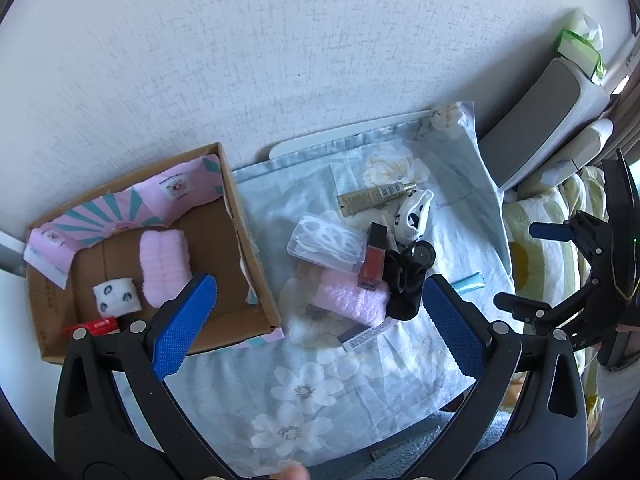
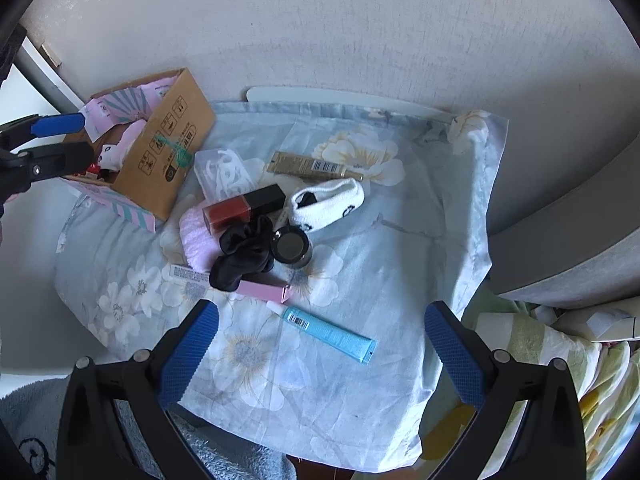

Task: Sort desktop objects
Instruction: 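Move both open tools back over the remaining items on the bed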

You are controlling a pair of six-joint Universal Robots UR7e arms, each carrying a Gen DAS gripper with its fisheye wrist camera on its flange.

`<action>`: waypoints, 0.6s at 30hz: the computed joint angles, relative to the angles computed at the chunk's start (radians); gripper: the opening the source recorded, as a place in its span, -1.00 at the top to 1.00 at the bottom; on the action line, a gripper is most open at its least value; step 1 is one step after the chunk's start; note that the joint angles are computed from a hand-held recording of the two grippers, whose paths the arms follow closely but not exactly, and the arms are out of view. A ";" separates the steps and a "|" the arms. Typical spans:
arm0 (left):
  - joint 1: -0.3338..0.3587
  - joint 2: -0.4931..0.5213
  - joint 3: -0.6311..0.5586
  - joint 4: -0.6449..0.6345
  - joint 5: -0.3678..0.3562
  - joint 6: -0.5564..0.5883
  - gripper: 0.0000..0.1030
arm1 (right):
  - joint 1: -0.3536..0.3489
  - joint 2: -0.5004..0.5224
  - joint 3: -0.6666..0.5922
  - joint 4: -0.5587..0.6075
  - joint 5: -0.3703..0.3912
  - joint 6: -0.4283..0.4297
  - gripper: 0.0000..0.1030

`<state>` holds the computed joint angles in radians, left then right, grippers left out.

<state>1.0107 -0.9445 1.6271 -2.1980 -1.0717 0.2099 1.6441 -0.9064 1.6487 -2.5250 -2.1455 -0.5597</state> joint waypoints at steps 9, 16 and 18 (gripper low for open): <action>0.000 0.005 -0.006 0.013 -0.037 0.010 -0.99 | -0.006 -0.001 0.023 -0.020 -0.001 -0.008 -0.99; -0.001 0.007 -0.009 0.016 -0.051 0.018 -0.99 | -0.009 -0.009 0.035 -0.021 0.017 -0.015 -0.81; -0.003 0.008 -0.008 0.017 -0.049 0.022 -0.99 | -0.010 -0.009 0.039 -0.024 0.017 -0.014 -0.79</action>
